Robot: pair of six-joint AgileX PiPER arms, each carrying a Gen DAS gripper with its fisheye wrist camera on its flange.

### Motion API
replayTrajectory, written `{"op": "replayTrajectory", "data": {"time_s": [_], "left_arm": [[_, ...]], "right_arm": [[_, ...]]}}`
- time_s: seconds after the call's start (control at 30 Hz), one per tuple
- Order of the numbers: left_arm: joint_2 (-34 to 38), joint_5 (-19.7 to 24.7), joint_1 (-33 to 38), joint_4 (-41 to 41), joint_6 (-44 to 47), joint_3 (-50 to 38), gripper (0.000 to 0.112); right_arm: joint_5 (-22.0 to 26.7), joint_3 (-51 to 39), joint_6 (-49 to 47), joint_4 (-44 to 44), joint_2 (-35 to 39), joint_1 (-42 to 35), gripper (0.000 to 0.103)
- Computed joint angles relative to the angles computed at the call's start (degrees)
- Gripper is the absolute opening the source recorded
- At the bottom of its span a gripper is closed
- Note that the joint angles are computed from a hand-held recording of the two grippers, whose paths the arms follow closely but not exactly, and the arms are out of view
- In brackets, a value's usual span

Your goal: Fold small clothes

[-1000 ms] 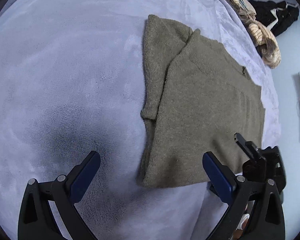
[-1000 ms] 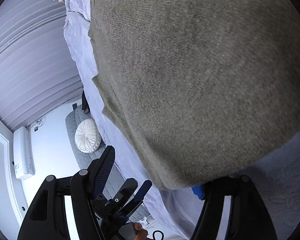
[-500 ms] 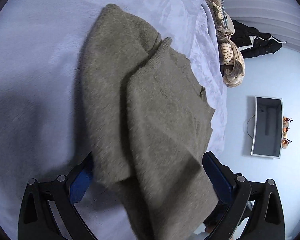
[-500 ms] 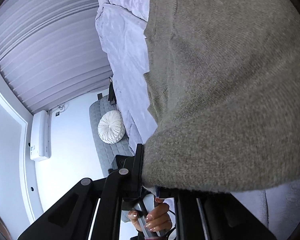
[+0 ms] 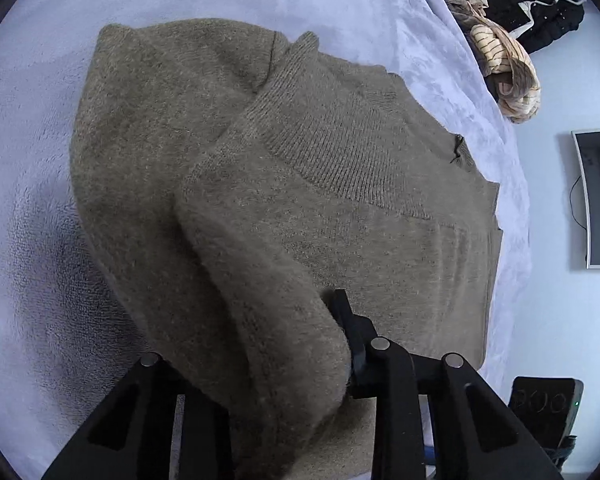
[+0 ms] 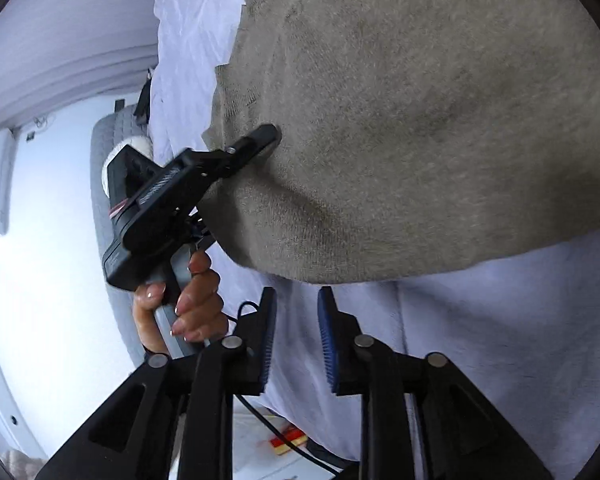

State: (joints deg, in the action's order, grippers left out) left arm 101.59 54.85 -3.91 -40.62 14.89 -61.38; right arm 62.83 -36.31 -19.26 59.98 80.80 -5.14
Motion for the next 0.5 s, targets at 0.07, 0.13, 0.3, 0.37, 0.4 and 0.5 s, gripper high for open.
{"op": "replayTrajectory", "data": {"time_s": [0.07, 0.13, 0.3, 0.37, 0.4, 0.5], "left_arm": [[-1.84, -1.52, -0.37, 1.09, -0.55, 1.04, 0.028], [-4.03, -3.51, -2.09, 4.7, -2.85, 1.5, 0.027], [-7.62, -6.19, -7.62, 13.96, -11.0, -0.32, 0.026], [-9.19, -6.83, -9.98, 17.58, -13.87, -1.42, 0.025], [-10.08, -7.03, -11.74, 19.7, -15.59, -2.22, 0.025], [-11.18, -6.68, -18.91, 28.03, -22.42, -6.48, 0.025]], "right_arm": [[-1.45, -3.48, 2.11, -6.24, -2.84, -1.99, 0.046], [-5.63, -7.72, 4.59, -11.83, -2.7, -1.52, 0.033], [-14.21, -15.92, 5.79, -18.32, 8.4, 2.14, 0.011], [-15.75, -16.92, 6.15, -20.52, 12.86, 5.02, 0.01], [-16.54, -17.31, 6.32, -22.13, 14.86, 6.58, 0.01], [-18.67, -17.57, 4.94, -23.81, 16.61, 8.43, 0.007]]}}
